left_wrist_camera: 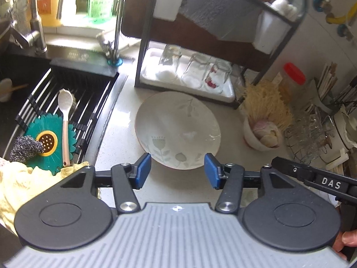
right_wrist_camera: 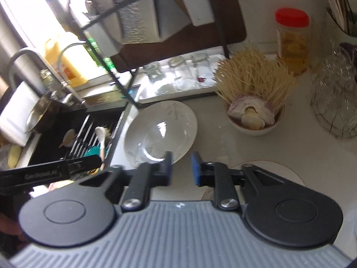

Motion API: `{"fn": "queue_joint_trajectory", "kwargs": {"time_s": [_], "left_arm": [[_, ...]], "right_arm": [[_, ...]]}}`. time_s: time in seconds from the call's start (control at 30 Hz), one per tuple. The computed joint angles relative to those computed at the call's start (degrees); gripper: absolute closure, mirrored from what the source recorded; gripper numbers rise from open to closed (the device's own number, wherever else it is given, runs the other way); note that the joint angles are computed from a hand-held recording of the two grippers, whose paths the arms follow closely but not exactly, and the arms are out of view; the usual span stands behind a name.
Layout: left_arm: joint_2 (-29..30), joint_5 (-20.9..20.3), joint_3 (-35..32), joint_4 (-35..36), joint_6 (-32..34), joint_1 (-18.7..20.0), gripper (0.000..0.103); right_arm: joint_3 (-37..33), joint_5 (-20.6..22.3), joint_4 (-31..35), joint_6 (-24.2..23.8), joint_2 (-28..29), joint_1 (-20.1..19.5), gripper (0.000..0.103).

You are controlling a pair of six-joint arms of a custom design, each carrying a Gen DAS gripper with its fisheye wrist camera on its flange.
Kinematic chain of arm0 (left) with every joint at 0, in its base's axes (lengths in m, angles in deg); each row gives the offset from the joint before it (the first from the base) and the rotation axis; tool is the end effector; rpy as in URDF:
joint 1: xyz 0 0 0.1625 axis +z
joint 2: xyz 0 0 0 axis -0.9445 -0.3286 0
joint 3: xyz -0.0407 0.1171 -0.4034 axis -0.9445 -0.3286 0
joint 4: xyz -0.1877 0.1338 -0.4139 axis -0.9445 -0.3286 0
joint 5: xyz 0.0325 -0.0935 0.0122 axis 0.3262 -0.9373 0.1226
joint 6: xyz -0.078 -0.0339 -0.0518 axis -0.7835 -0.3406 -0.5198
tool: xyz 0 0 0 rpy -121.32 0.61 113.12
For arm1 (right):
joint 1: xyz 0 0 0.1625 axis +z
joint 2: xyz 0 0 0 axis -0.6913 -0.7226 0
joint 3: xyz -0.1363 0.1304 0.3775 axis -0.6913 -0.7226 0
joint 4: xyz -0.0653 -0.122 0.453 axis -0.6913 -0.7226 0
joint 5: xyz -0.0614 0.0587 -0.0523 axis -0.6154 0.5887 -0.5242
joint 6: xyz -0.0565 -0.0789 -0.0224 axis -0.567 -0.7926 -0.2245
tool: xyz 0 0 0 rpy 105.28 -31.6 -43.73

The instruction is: Organize plates and bowls

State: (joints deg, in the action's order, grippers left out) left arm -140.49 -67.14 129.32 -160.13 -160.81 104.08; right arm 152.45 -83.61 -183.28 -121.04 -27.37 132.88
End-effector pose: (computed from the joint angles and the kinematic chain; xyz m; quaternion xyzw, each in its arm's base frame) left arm -0.3055 -0.4567 0.1002 -0.1035 0.8770 -0.3722 0.2856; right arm 0.1102 -0.5210 0.3112 0.2356 -0.9414 0.1996 0.1356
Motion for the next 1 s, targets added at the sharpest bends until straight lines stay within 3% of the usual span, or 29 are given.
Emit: {"fn": "queue_joint_trajectory", "kwargs": {"time_s": [0.07, 0.5, 0.7, 1.0], "left_arm": [[-0.5, -1.2, 0.4, -2.3, 3.0, 1.5, 0.044], [0.1, -7.9, -0.2, -14.3, 21.4, 11.9, 0.044], [2.4, -9.1, -2.9, -16.0, 29.6, 16.1, 0.044], [3.9, -12.5, -4.3, -20.6, 36.7, 21.3, 0.044]], "right_arm": [[0.1, -1.1, -2.1, 2.2, 1.3, 0.3, 0.055], [-2.7, -7.3, -7.1, 9.9, 11.1, 2.4, 0.055], [-5.3, -9.9, -7.0, 12.1, 14.7, 2.6, 0.055], [-7.1, -13.2, -7.8, 15.0, 19.0, 3.1, 0.055]]}}
